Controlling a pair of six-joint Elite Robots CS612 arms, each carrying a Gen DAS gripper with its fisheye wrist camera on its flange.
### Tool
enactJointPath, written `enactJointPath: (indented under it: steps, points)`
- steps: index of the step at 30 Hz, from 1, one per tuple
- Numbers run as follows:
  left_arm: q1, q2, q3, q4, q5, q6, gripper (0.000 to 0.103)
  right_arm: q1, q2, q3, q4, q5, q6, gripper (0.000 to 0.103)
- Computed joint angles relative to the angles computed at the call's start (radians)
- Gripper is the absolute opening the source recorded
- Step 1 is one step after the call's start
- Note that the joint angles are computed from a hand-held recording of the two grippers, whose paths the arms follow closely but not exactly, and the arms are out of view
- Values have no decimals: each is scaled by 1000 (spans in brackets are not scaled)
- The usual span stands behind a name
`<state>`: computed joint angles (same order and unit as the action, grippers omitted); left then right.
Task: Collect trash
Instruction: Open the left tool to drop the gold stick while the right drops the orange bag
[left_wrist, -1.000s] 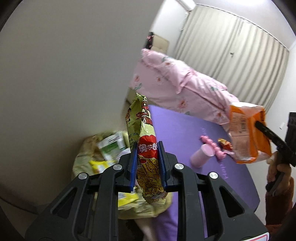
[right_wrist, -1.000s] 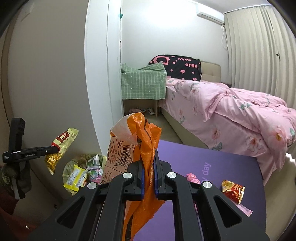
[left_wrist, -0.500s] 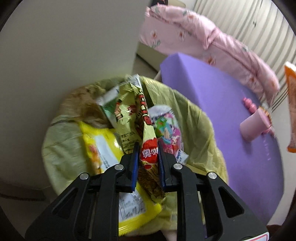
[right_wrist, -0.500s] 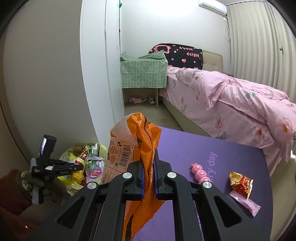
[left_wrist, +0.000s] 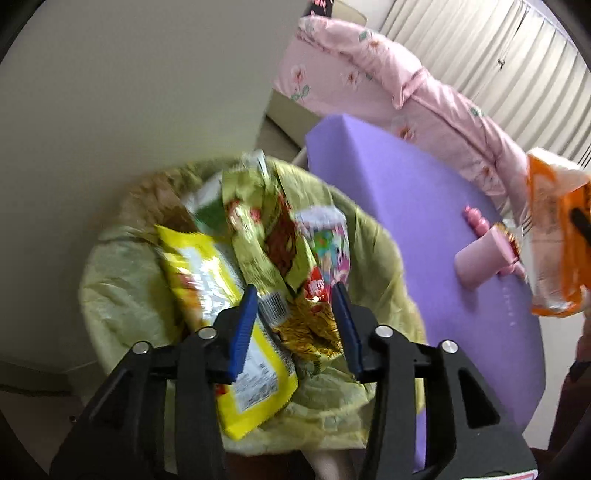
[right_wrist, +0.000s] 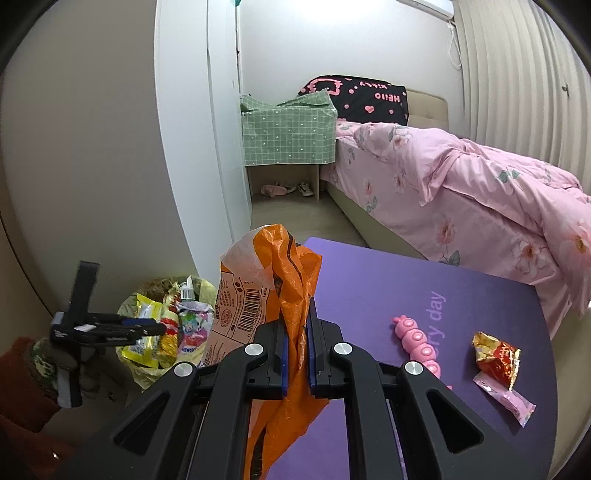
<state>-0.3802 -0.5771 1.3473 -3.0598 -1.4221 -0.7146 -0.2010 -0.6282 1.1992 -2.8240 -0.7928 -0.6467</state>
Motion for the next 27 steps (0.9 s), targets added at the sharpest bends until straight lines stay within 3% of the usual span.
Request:
enactJointPath:
  steps: [3, 8, 13, 16, 19, 23, 27]
  points:
    - [-3, -35, 54, -56, 43, -23, 47, 8, -3, 4, 0, 9, -8, 9]
    - [-17, -101, 166, -153, 196, -69, 47, 37, -6, 0, 39, 50, -55, 9]
    - [-23, -152, 262, -235, 292, -137, 47, 93, 10, -33, 201, 118, -135, 9]
    - [-26, -166, 297, -275, 312, -162, 48, 134, 31, -56, 303, 134, -181, 9]
    - [-31, -169, 314, -295, 322, -159, 48, 175, 52, -72, 358, 56, -230, 9]
    - [-35, -164, 322, -311, 319, -152, 48, 231, 97, -86, 308, -197, -296, 9]
    - [-31, -155, 322, -317, 304, -172, 48, 238, 112, -87, 274, -256, -306, 9]
